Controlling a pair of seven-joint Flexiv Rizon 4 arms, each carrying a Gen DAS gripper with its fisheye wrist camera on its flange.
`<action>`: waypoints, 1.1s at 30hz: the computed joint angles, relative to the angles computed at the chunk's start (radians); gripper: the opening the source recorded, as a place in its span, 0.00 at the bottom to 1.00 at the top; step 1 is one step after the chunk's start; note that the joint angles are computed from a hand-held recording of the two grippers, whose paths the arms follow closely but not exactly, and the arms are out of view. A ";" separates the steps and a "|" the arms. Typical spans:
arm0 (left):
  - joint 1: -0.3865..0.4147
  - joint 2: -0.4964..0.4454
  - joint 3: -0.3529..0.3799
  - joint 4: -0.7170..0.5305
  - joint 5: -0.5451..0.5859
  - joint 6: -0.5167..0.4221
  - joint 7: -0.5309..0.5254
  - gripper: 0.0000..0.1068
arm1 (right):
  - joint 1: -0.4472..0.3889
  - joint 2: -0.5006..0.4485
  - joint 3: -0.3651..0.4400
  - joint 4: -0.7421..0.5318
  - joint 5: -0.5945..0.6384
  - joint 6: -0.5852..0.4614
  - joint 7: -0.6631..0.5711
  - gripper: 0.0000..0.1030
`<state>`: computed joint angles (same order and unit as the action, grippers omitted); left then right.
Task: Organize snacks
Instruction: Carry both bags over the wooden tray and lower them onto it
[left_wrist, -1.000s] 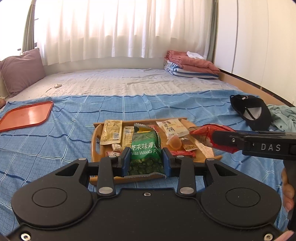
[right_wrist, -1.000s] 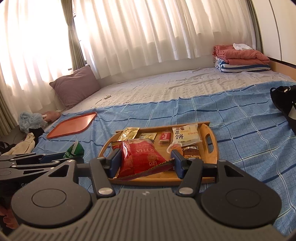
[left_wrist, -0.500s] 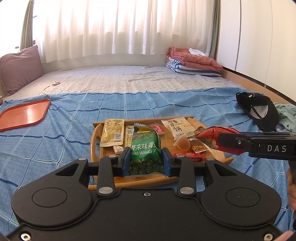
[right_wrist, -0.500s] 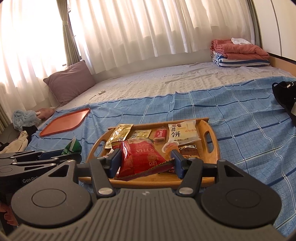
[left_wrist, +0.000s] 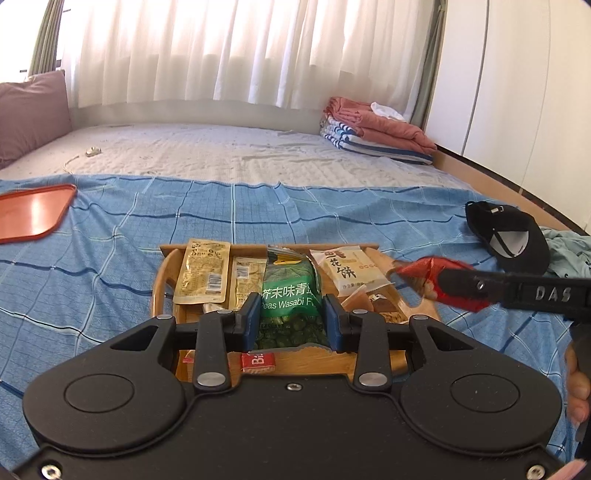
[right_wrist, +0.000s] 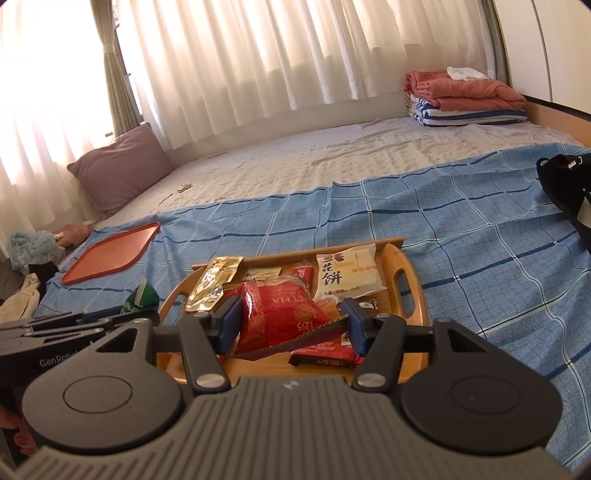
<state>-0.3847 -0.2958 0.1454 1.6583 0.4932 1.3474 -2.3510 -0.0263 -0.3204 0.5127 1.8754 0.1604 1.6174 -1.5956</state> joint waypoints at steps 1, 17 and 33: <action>0.004 -0.007 -0.002 -0.004 -0.006 -0.003 0.000 0.32 | 0.007 -0.005 -0.011 -0.011 -0.003 -0.007 0.009 0.59; 0.038 -0.154 -0.008 -0.096 -0.167 -0.009 0.103 0.32 | 0.161 -0.079 -0.172 -0.110 -0.103 -0.063 0.155 0.59; 0.066 -0.245 -0.007 -0.109 -0.361 0.024 0.259 0.32 | 0.237 -0.168 -0.240 -0.182 -0.193 -0.106 0.272 0.59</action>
<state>-0.3187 -0.5405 0.1381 1.5489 0.1326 1.3713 -2.0919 0.2105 -0.4886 0.2725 1.6937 -0.0323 1.5112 -1.3237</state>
